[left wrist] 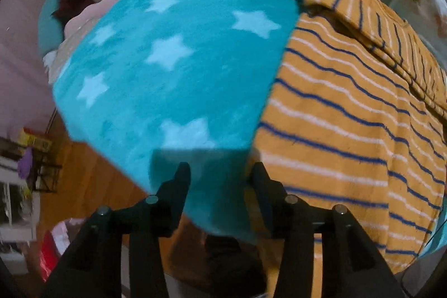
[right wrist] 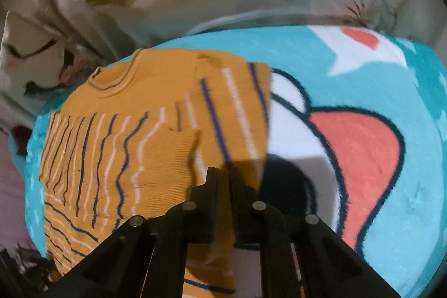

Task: Fold small clothes

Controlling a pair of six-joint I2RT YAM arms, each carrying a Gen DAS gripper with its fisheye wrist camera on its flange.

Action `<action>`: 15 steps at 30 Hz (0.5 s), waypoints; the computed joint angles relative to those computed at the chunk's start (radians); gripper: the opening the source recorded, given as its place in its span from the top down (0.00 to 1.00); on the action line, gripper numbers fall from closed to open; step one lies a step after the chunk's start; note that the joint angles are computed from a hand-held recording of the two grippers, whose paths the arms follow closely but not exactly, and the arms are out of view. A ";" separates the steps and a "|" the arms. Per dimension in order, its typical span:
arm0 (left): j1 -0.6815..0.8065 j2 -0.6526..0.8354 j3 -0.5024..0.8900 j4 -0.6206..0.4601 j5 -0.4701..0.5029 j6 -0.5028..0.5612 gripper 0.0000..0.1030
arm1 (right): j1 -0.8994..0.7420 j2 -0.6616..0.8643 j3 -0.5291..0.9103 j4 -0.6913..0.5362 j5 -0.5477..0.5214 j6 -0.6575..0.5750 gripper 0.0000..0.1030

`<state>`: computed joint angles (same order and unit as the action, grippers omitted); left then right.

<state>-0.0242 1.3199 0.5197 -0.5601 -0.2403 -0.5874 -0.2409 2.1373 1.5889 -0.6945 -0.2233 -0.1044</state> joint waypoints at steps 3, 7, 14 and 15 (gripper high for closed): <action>0.029 -0.082 -0.042 -0.023 0.026 0.011 0.56 | -0.033 -0.044 -0.050 0.012 -0.026 -0.015 0.90; 0.030 -0.095 -0.021 0.014 0.107 0.001 0.55 | -0.108 -0.132 -0.154 -0.025 -0.111 -0.032 0.89; 0.130 -0.071 -0.057 0.207 0.386 0.083 0.43 | -0.267 -0.315 -0.458 -0.085 -0.339 -0.094 0.68; 0.162 -0.041 -0.063 0.245 0.452 0.100 0.43 | -0.286 -0.347 -0.518 -0.081 -0.354 -0.103 0.68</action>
